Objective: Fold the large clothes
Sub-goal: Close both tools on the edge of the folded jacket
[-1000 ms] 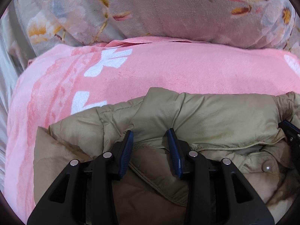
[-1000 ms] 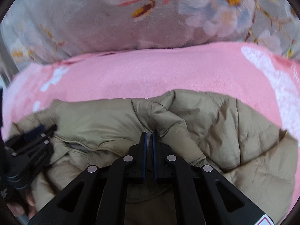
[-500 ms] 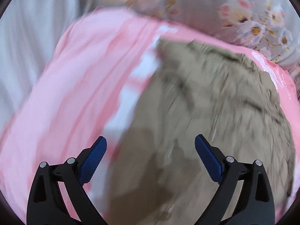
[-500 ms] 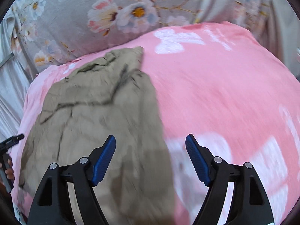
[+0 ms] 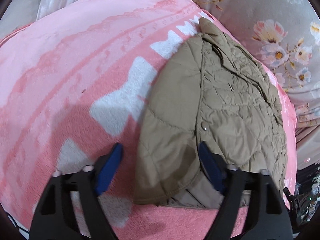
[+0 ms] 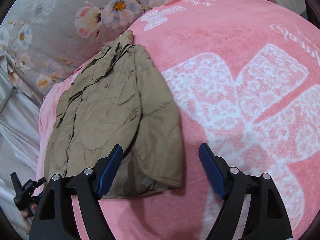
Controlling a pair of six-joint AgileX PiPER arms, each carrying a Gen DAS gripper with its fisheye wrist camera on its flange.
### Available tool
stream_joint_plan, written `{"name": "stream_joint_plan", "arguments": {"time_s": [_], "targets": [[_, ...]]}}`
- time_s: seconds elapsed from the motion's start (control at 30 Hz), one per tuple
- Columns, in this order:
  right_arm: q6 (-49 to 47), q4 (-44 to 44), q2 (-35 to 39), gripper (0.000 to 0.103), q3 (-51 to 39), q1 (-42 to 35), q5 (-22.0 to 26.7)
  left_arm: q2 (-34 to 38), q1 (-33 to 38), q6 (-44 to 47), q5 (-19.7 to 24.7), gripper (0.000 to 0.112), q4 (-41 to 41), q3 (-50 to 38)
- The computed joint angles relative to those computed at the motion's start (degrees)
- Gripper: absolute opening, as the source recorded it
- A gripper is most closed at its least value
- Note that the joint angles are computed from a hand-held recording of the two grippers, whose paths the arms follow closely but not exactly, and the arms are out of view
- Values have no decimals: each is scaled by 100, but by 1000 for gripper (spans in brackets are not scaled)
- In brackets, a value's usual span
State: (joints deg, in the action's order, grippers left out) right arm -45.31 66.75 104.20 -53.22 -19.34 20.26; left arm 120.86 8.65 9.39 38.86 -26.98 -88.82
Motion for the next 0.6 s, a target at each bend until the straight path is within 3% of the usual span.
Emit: {"name": "stream_joint_plan", "arguments": {"time_s": [0.07, 0.13, 0.17, 0.2, 0.4, 0.6], "targets": [[69, -109, 68, 49, -96, 97, 129, -3, -126, -176, 67, 43, 356, -83], [644, -747, 116, 17, -220, 307, -29, -44, -174, -138, 90, 27, 378, -64], [695, -827, 53, 12, -177, 393, -148, -100, -186, -122, 99, 14, 353, -45], [539, -679, -40, 8, -109, 401, -163, -172, -155, 1, 123, 9, 193, -13], [-895, 682, -1312, 4, 558, 245, -71, -1184, 104, 758, 110, 3, -509, 597], [-1348, 847, -3344, 3, 1090, 81, 131, -2607, 841, 1923, 846, 3, -1778, 1188]]}}
